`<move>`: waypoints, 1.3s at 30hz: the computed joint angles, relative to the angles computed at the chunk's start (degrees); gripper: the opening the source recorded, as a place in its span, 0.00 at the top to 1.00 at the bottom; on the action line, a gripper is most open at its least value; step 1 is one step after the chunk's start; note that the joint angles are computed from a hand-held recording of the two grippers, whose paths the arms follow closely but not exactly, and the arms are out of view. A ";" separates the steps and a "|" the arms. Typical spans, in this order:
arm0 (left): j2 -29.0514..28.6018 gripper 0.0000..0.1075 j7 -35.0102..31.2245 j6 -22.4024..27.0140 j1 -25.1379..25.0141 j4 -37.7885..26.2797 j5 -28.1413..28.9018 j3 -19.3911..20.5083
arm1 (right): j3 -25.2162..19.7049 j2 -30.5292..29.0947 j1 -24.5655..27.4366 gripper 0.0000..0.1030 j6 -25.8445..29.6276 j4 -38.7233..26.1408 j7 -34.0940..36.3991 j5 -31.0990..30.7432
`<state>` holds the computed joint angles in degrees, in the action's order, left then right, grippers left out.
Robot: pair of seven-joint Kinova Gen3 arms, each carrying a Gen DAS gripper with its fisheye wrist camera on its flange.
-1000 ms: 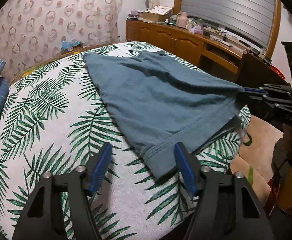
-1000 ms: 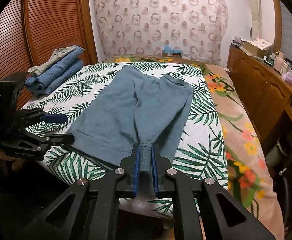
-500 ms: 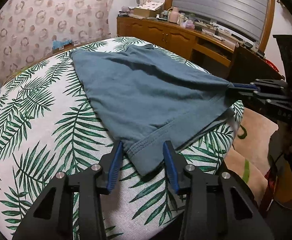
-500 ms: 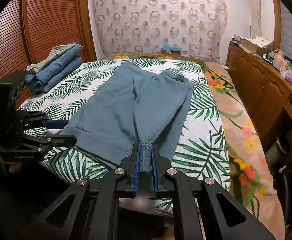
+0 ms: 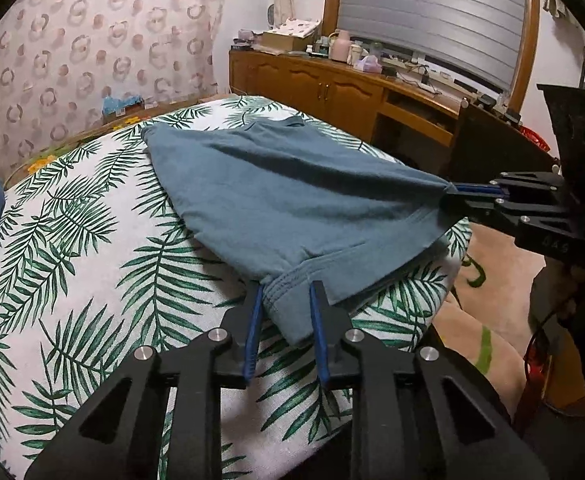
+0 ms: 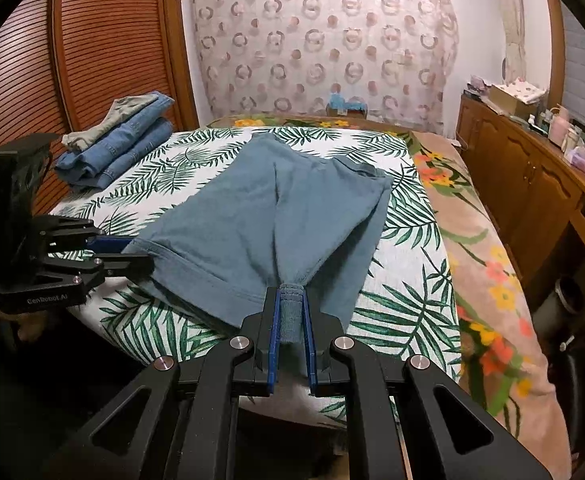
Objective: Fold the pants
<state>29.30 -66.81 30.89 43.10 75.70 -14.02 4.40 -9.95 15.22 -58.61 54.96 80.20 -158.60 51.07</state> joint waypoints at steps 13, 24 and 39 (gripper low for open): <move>1.96 0.77 -0.98 2.92 -0.81 -1.97 1.59 0.62 | 0.85 1.79 -0.17 0.88 1.89 -0.56 -1.33 -1.56; 1.32 0.70 -0.60 0.69 -1.43 0.09 2.71 0.68 | 1.92 2.69 -1.10 0.60 3.80 -0.98 -4.56 -1.70; 1.20 0.65 1.19 -1.25 0.54 1.26 0.19 -0.92 | 0.66 1.60 0.34 0.66 0.56 0.98 -5.77 -2.39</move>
